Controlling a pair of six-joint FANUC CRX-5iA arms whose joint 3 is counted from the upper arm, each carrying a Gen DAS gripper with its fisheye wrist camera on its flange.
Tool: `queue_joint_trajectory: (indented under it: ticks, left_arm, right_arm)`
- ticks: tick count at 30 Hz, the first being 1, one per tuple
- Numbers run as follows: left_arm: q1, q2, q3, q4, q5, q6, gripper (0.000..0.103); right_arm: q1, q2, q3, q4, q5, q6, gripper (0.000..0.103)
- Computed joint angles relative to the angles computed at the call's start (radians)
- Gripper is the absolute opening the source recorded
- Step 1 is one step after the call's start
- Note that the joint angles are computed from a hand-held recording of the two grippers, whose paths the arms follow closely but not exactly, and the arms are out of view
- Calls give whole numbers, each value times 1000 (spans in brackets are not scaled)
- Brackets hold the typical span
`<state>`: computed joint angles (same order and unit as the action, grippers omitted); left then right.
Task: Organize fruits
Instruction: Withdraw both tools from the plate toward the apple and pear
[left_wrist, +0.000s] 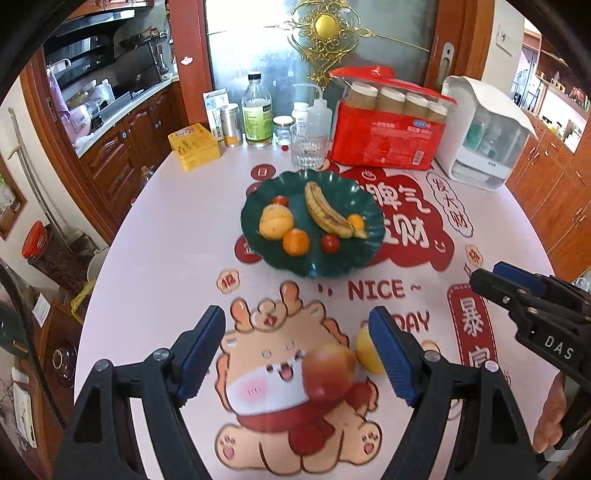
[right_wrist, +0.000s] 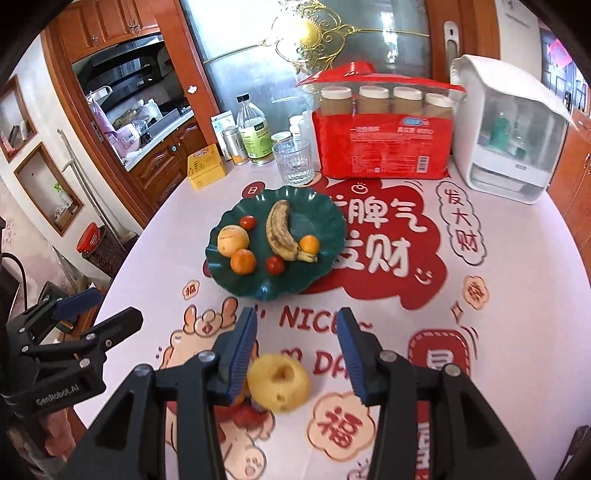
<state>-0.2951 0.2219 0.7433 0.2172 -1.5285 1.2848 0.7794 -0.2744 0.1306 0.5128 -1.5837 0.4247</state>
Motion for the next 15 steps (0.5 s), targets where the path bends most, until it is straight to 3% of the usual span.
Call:
queue_joint_trajectory:
  ticks: [15]
  left_arm:
    - [-27, -254, -337, -52, 56, -54, 79]
  right_arm:
    - [352, -240, -216, 95, -212, -301, 45]
